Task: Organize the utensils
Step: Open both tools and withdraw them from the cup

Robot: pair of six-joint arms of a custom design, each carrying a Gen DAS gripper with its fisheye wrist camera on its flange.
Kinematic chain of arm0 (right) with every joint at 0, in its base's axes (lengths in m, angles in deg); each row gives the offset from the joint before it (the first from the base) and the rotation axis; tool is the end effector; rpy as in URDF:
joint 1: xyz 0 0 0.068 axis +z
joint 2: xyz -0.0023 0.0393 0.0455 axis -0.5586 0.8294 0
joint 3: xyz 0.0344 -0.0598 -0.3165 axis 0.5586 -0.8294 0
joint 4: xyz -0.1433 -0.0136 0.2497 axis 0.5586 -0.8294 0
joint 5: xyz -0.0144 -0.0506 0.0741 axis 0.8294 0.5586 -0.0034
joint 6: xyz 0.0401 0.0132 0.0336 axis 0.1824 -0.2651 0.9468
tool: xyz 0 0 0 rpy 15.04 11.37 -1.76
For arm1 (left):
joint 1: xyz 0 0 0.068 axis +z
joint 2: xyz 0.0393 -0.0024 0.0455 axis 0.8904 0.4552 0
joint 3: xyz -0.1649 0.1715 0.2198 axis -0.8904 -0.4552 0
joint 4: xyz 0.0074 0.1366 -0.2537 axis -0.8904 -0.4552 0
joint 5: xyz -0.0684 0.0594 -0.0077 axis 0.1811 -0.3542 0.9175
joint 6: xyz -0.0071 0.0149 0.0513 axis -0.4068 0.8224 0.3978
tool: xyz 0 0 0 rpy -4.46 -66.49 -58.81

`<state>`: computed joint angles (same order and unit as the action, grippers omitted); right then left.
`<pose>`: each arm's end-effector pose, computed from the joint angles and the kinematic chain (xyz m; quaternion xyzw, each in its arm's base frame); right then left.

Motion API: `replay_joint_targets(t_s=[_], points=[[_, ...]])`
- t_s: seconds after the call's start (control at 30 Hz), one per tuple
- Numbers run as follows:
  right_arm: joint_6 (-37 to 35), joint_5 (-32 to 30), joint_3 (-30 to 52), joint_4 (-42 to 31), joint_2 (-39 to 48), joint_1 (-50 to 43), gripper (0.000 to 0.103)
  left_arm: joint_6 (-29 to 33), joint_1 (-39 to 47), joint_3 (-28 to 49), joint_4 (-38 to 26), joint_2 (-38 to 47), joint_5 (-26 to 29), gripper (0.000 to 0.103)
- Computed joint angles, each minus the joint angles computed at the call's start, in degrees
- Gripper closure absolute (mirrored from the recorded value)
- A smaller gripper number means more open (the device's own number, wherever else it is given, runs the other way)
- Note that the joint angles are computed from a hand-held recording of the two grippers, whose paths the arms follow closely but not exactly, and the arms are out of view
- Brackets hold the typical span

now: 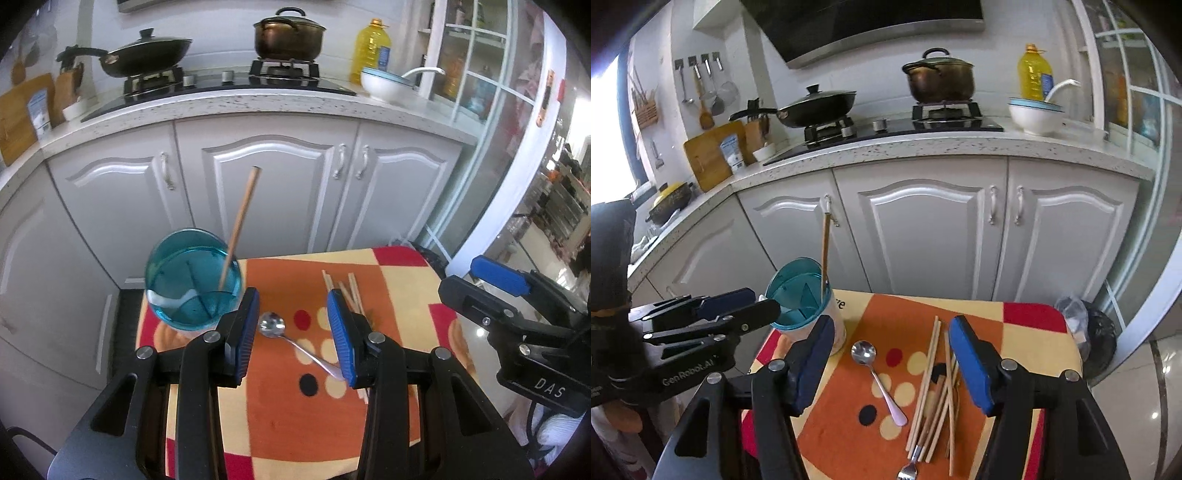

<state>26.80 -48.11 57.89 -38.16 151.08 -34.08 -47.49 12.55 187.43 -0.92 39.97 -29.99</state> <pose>0.2062 0.0169 0.4356 -0.1825 0.8693 0.1936 0.4165 0.1926 -0.2040 0.4909 -0.0388 0.9266 -0.0352 0.3723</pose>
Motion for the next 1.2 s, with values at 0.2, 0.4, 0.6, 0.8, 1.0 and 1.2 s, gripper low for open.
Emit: replay_joint_targets(t_s=[0.2, 0.4, 0.6, 0.8, 1.0, 1.2], points=[[-1.3, -2.0, 0.3, -2.4, 0.6, -5.1, 0.04, -0.1, -0.8, 0.4, 0.9, 1.2, 0.6, 0.066], [-2.7, -3.7, -1.0, -2.9, 1.4, -9.0, 0.04, -0.3, 0.2, -1.5, 3.0, 0.8, 2.9, 0.066], [-2.6, -5.2, -4.3, -0.6, 2.0, -11.0, 0.04, -1.0, 2.6, -5.2, 5.2, -0.6, 6.2, 0.066], [-1.6, -4.8, -5.2, -0.2, 3.5, -11.2, 0.04, -1.4, 3.8, -7.9, 6.7, -1.2, 7.5, 0.066], [-2.1, -2.6, -5.4, 0.2, 4.6, -9.8, 0.04, -1.8, 5.4, -10.9, 8.3, -1.9, 9.6, 0.066], [-2.3, -2.4, -7.3, 1.3, 7.7, -10.2, 0.04, -3.9, 7.6, -19.0, 11.7, -3.9, 14.2, 0.066]])
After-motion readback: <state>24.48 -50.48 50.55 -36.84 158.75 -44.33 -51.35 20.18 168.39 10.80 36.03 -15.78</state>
